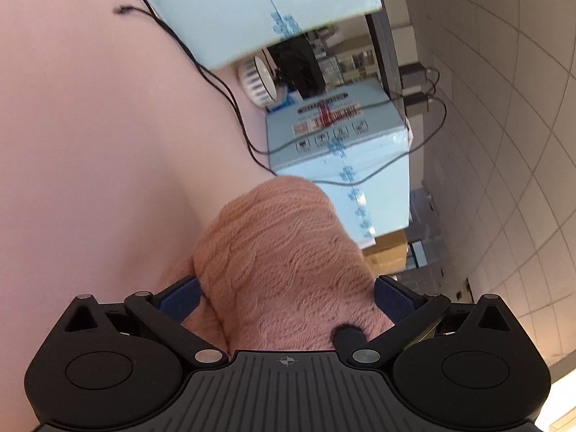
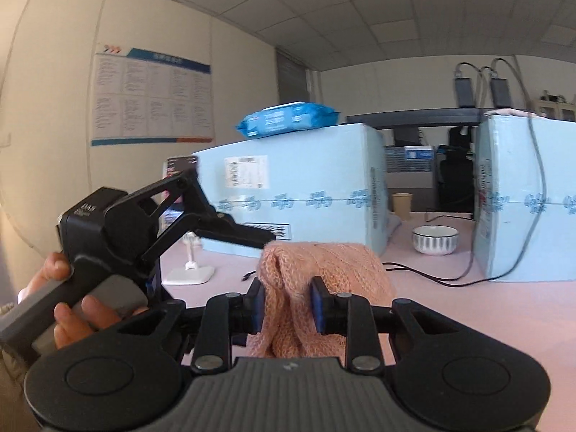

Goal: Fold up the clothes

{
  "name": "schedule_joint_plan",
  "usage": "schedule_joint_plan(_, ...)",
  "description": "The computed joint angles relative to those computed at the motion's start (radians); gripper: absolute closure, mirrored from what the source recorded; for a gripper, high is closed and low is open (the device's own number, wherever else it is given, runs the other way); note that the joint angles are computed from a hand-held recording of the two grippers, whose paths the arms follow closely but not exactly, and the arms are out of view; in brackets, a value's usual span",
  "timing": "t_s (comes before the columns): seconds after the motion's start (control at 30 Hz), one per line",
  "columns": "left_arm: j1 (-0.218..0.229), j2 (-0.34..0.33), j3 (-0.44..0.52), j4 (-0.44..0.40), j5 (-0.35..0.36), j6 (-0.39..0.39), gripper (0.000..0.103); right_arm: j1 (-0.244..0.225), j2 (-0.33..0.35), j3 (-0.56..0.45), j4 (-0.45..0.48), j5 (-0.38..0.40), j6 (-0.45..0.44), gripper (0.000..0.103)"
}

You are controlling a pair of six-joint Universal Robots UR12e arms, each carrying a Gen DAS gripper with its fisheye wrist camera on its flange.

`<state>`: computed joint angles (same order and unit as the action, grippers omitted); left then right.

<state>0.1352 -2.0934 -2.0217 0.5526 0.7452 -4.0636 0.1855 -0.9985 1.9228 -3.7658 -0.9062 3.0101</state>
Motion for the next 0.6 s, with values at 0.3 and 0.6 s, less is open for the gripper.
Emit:
schedule_joint_plan(0.3,0.020,0.015,-0.010,0.110,-0.023,0.048,0.000,0.016,-0.031,-0.007,0.300,0.122,-0.189,0.072)
schedule_joint_plan(0.6,-0.002,-0.020,0.013,-0.014,-0.016,0.132,0.000,-0.033,-0.062,0.018,0.480,0.291,-0.210,0.059)
